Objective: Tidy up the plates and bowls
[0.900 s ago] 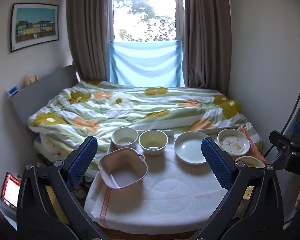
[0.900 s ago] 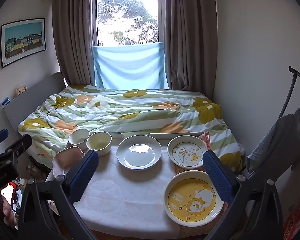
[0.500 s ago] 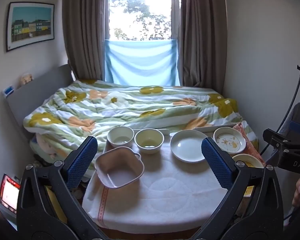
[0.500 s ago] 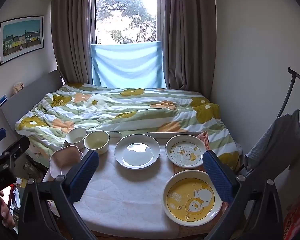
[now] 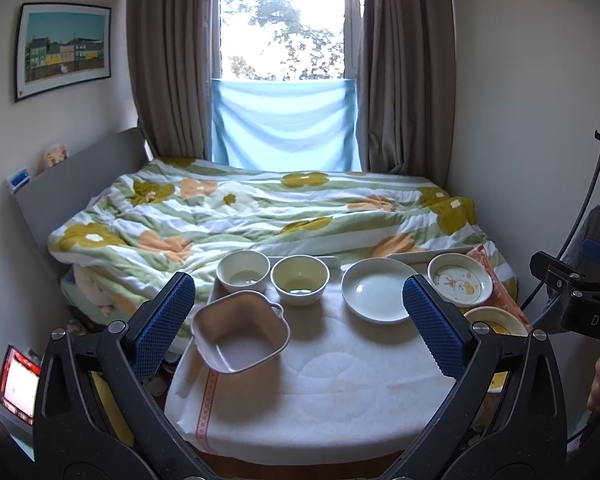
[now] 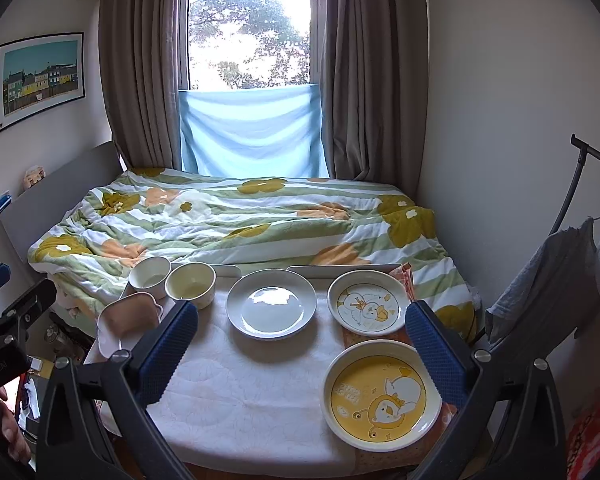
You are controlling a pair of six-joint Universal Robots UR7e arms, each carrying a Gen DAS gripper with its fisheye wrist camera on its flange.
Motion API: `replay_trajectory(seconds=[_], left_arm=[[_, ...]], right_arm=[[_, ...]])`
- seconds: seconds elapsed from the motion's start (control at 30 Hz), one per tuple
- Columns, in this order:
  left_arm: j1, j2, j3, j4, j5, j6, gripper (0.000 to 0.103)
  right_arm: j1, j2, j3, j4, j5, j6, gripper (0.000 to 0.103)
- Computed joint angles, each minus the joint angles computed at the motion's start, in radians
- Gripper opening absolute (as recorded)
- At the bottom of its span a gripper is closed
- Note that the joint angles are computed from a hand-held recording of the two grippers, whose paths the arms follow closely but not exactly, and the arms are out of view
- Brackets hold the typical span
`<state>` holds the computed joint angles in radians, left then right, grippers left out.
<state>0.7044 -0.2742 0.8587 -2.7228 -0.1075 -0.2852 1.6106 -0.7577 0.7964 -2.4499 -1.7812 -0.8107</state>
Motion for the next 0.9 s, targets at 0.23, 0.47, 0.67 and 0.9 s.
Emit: replay_trajectory(seconds=[0.23,0.47,0.67,0.9], left_arm=[[-0.003,0.013,-0.011,-0.006,0.013,0.016,0.103],[-0.007,0.009,-0.003,-0.005,0.019,0.002,0.103],[-0.008,0.005,0.004,0.009,0.018,-0.017,0.103],[-0.008,0.001,0.015,0.003,0.017,-0.016,0.103]], right_arm=[[0.004,0.004,-0.011,0.0,-0.005,0.001,0.103],[0.006,0.003,-0.01,-0.001,-0.001,-0.003,0.103],[0.008,-0.001,-0.003,-0.005,0.0,-0.002,0.103],[0.006,-0.001,-0.003,-0.006,0.002,-0.003,0.103]])
